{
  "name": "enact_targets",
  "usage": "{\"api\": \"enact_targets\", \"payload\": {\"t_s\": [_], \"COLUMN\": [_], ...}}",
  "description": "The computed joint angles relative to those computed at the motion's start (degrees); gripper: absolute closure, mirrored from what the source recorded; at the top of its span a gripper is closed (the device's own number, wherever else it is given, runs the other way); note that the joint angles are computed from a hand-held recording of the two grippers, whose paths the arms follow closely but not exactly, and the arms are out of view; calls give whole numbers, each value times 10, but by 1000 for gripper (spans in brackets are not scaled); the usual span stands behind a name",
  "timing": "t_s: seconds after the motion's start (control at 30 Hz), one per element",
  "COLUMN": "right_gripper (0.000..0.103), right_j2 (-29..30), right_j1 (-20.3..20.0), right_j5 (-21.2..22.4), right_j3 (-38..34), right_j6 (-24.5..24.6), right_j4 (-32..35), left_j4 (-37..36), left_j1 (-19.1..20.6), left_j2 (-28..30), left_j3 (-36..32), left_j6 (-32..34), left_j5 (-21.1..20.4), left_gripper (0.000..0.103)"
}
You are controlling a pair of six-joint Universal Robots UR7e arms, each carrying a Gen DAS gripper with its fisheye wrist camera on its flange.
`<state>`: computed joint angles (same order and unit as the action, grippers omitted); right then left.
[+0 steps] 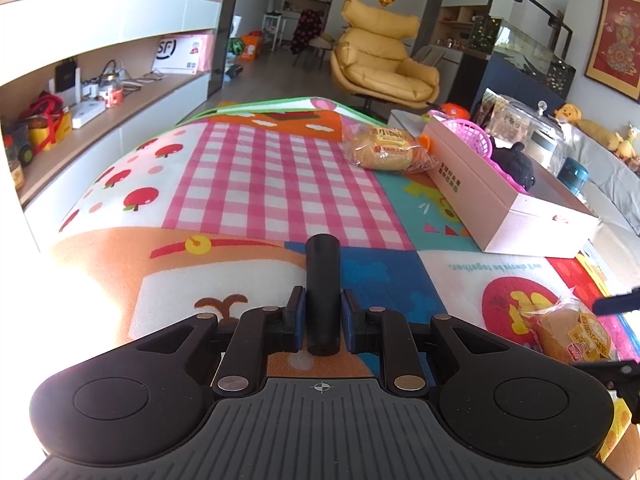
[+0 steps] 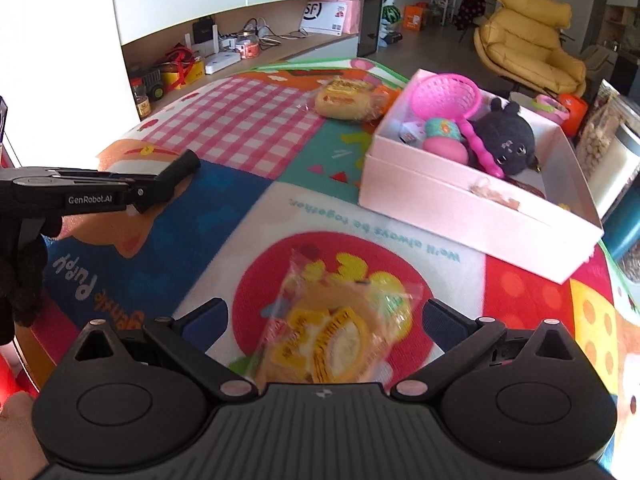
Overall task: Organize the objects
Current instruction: 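Carry the bread bun over the pink box with the right tool while the left tool drops the cylinder in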
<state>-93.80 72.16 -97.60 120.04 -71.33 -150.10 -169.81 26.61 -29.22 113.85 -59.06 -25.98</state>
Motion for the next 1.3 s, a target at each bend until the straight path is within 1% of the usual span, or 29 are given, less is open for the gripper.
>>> {"api": "enact_targets", "payload": {"t_s": [0.07,0.17,0.2,0.27,0.3,0.33,0.37,0.4,0.43,0.47,0.5,0.73,0.83,0.87,1.0,1.07,1.1,1.17,1.23,1.27,1.3], "right_gripper": [0,0,0,0,3,6,9,16,22,36,41,44,45,45,47,47,47,47,47,47,47], "right_j2": [4,22,26,33,36,38,36,31,26,22,18,6,-2,-5,-17,-21,-22,-24,-26,-26,-24], "right_j1": [-6,-5,-4,4,9,14,15,14,15,15,15,-8,-22,-28,-57,-69,-74,-83,-89,-92,-94], "right_j5": [-12,-22,-18,-19,-25,-31,-26,-19,-14,-10,-8,24,45,53,92,113,124,148,170,179,185], "right_j3": [-2,-20,-17,-11,-4,8,19,25,22,16,14,10,10,9,-13,-29,-37,-48,-54,-57,-62], "right_j6": [13,77,86,77,66,47,26,12,7,9,12,17,8,4,4,13,19,23,26,30,36], "right_j4": [0,30,18,2,-16,-43,-63,-68,-49,-23,-15,-10,-14,-12,20,35,41,44,37,35,33], "left_j4": [2,15,23,41,50,58,67,75,86,98,113,277,312,293,128,75,54,6,-54,-83,-96], "left_j1": [0,-1,-1,-1,-1,-1,-1,-2,-1,-1,-1,7,5,4,2,3,4,8,16,24,34], "left_j2": [0,-1,-2,-4,-4,-5,-5,-6,-6,-7,-9,-17,-8,-5,10,23,32,60,97,117,136], "left_j3": [0,-2,-3,-7,-9,-11,-13,-15,-18,-21,-24,-80,-99,-99,-97,-122,-142,-204,-275,-311,-350], "left_j6": [-1,-7,-10,-19,-23,-28,-34,-39,-44,-49,-55,-81,-78,-62,41,85,119,214,302,341,376], "left_j5": [-1,0,0,1,1,2,3,4,5,5,4,-14,-12,-18,-78,-81,-76,-62,-55,-62,-77], "left_gripper": [82,82,82,82,82,82,82,81,81,81,81,80,82,82,82,82,82,82,82,82,82]}}
